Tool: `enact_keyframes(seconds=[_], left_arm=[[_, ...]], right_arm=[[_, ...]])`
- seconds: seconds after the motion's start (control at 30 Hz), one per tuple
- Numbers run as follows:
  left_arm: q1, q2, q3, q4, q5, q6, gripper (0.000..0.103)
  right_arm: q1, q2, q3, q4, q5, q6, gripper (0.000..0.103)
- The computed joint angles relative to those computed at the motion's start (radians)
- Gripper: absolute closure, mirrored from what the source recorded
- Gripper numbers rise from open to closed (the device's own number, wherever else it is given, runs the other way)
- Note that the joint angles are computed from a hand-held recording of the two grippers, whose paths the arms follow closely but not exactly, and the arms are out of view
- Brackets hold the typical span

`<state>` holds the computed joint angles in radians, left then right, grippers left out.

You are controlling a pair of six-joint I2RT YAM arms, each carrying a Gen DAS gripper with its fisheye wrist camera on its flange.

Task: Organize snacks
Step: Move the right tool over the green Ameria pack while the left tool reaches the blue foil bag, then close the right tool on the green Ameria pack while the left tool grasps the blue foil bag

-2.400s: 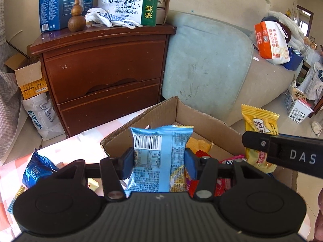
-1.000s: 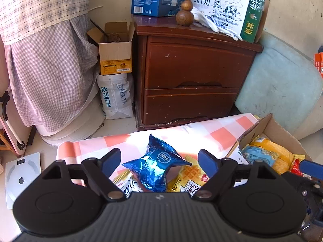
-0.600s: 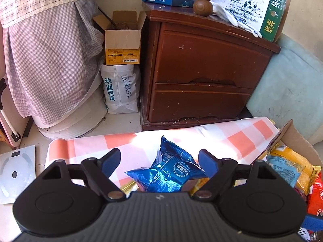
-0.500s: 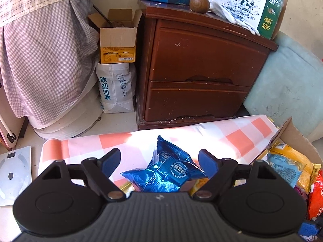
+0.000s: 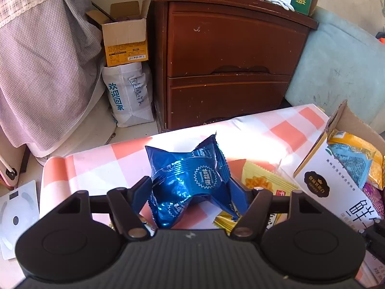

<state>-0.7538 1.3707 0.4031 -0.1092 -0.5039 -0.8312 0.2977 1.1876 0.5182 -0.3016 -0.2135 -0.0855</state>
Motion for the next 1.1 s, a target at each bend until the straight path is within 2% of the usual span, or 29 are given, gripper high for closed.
enact_keyframes(seconds=[0.23, 0.43, 0.57, 0.63, 0.73, 0.83, 0.9, 1.03, 1.1], left_arm=[[0.029, -0.106, -0.066, -0.008, 0.059, 0.009, 0.036], [-0.023, -0.193, -0.094, -0.097, 0.038, 0.015, 0.036], [-0.034, -0.261, -0.101, -0.170, 0.064, 0.061, 0.036], [-0.030, -0.308, -0.115, -0.191, 0.078, 0.074, 0.038], [-0.040, -0.354, -0.141, -0.173, 0.049, 0.076, 0.037], [-0.040, -0.324, -0.139, -0.137, 0.029, 0.089, 0.036], [-0.024, -0.294, -0.134, -0.106, 0.032, 0.087, 0.035], [0.031, -0.261, -0.136, -0.046, 0.074, 0.062, 0.024], [0.052, -0.234, -0.136, -0.021, 0.090, 0.052, 0.023]], right_arm=[[0.002, 0.023, -0.013, 0.052, 0.000, -0.007, 0.038], [0.009, -0.001, -0.009, -0.007, -0.048, -0.073, 0.038], [-0.027, 0.013, 0.046, -0.115, -0.151, -0.125, 0.040], [-0.044, -0.007, 0.044, -0.105, -0.171, -0.129, 0.039], [-0.033, -0.013, 0.017, -0.018, -0.088, -0.099, 0.037], [-0.024, 0.034, 0.000, 0.058, -0.008, -0.074, 0.036], [-0.018, 0.049, -0.006, 0.077, -0.002, -0.074, 0.034], [0.034, 0.068, -0.020, 0.101, 0.059, -0.089, 0.034], [0.042, 0.078, -0.019, 0.099, 0.060, -0.091, 0.033]])
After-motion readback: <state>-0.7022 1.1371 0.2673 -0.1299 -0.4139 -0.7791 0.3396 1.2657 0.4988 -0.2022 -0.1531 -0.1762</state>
